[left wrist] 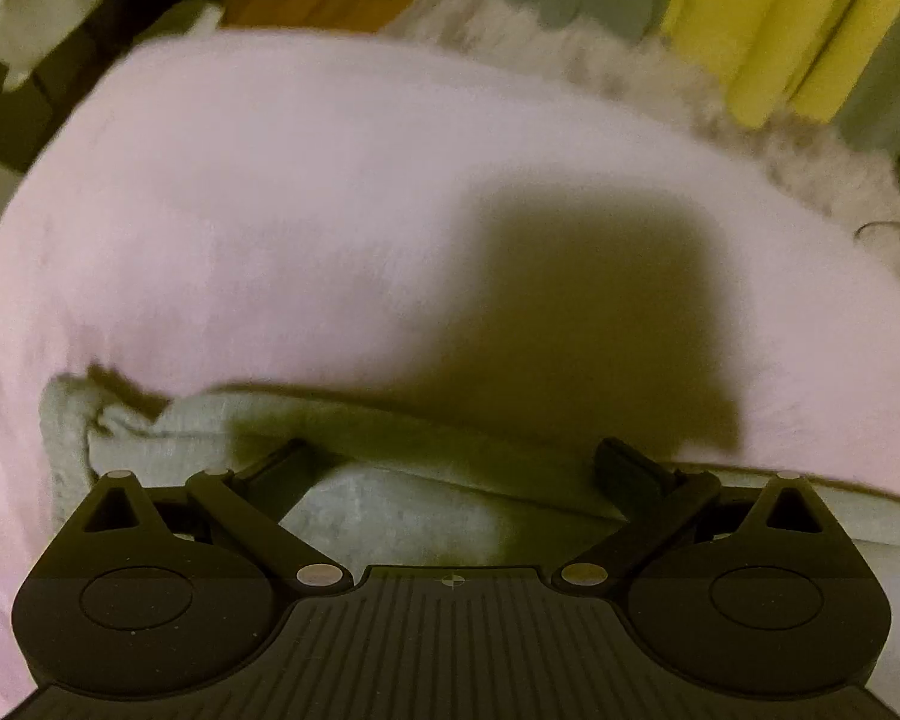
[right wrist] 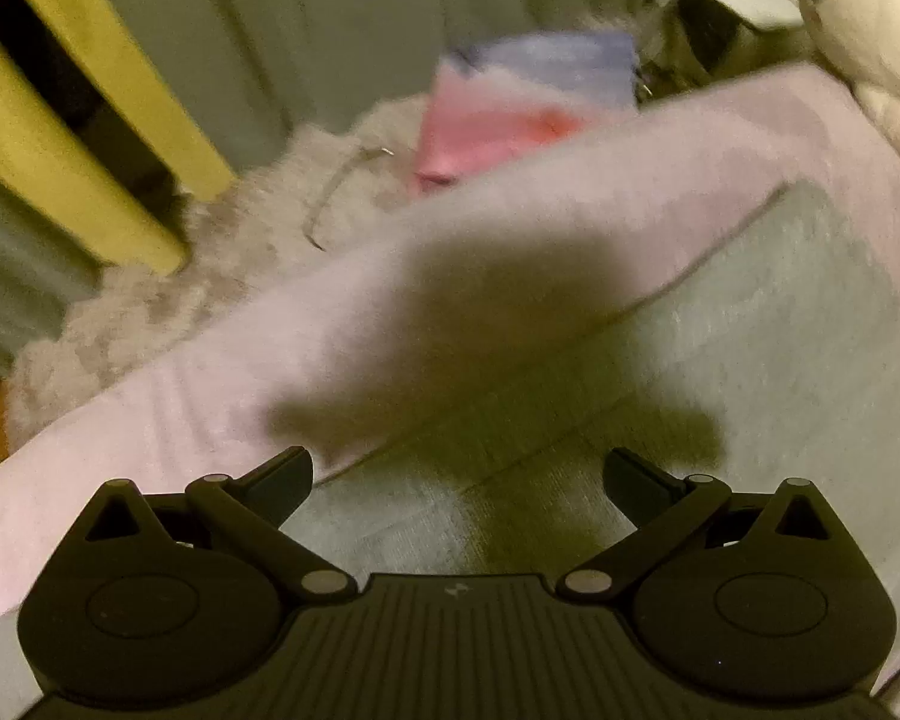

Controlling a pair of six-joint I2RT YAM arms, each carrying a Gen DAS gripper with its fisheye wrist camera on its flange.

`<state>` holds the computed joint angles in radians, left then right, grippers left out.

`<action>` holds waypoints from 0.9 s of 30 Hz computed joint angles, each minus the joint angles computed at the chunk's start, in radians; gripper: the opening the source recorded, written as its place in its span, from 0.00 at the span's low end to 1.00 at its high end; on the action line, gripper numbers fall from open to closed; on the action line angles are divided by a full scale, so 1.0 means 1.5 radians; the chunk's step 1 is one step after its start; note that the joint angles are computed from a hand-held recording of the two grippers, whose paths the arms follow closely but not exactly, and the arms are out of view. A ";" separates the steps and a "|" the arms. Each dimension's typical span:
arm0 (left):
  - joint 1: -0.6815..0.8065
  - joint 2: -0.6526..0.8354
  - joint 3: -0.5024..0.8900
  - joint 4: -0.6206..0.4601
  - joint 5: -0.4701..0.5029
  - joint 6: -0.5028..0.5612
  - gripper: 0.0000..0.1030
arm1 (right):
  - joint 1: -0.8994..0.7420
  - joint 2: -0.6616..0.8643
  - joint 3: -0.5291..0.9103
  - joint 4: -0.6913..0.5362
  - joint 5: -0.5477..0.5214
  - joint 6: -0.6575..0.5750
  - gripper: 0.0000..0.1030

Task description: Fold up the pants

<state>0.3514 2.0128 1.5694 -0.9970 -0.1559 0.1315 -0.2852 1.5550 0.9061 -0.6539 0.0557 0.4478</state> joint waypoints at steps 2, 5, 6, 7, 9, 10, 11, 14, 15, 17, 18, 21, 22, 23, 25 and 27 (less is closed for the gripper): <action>0.012 0.000 0.000 0.000 0.018 0.000 1.00 | 0.012 0.008 -0.006 0.006 0.035 0.008 0.99; 0.026 0.000 0.009 -0.013 0.040 0.019 0.99 | 0.014 -0.006 -0.014 -0.007 0.056 0.007 0.87; 0.030 -0.005 0.007 -0.017 0.046 0.023 0.91 | 0.010 -0.007 -0.009 -0.017 0.056 0.004 0.80; 0.037 -0.013 0.003 -0.018 0.050 0.029 0.85 | 0.007 -0.005 -0.003 -0.025 0.057 0.000 0.75; 0.063 -0.043 -0.010 -0.028 0.073 0.052 0.61 | -0.007 -0.019 -0.004 -0.033 0.052 -0.014 0.53; 0.075 -0.048 -0.008 -0.035 0.084 0.063 0.56 | -0.017 -0.033 -0.010 -0.033 0.042 -0.031 0.46; 0.089 -0.054 -0.006 -0.040 0.093 0.071 0.43 | -0.024 -0.043 -0.017 -0.030 0.032 -0.046 0.33; 0.139 -0.048 0.023 -0.071 0.143 0.084 0.23 | -0.063 -0.091 -0.057 0.004 -0.040 -0.070 0.13; 0.154 -0.044 0.032 -0.082 0.159 0.087 0.20 | -0.080 -0.108 -0.072 0.012 -0.061 -0.076 0.10; 0.187 -0.053 0.033 -0.099 0.194 0.105 0.16 | -0.119 -0.145 -0.103 0.027 -0.106 -0.088 0.08; 0.199 -0.063 0.027 -0.104 0.204 0.119 0.14 | -0.133 -0.162 -0.115 0.031 -0.124 -0.092 0.04; 0.236 -0.118 -0.014 -0.105 0.232 0.167 0.13 | -0.175 -0.233 -0.156 0.034 -0.171 -0.107 0.04; 0.253 -0.145 -0.034 -0.108 0.244 0.185 0.13 | -0.184 -0.263 -0.167 0.026 -0.179 -0.114 0.04; 0.270 -0.166 -0.044 -0.116 0.254 0.203 0.12 | -0.194 -0.302 -0.178 0.010 -0.186 -0.126 0.04; 0.312 -0.208 -0.060 -0.138 0.277 0.250 0.12 | -0.230 -0.381 -0.189 -0.041 -0.216 -0.160 0.03; 0.374 -0.247 -0.063 -0.178 0.312 0.317 0.12 | -0.307 -0.470 -0.185 -0.124 -0.272 -0.232 0.03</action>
<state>0.9132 1.6417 1.4745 -1.2635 0.3124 0.6072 -0.7459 0.8493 0.6291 -0.8396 -0.3516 0.0996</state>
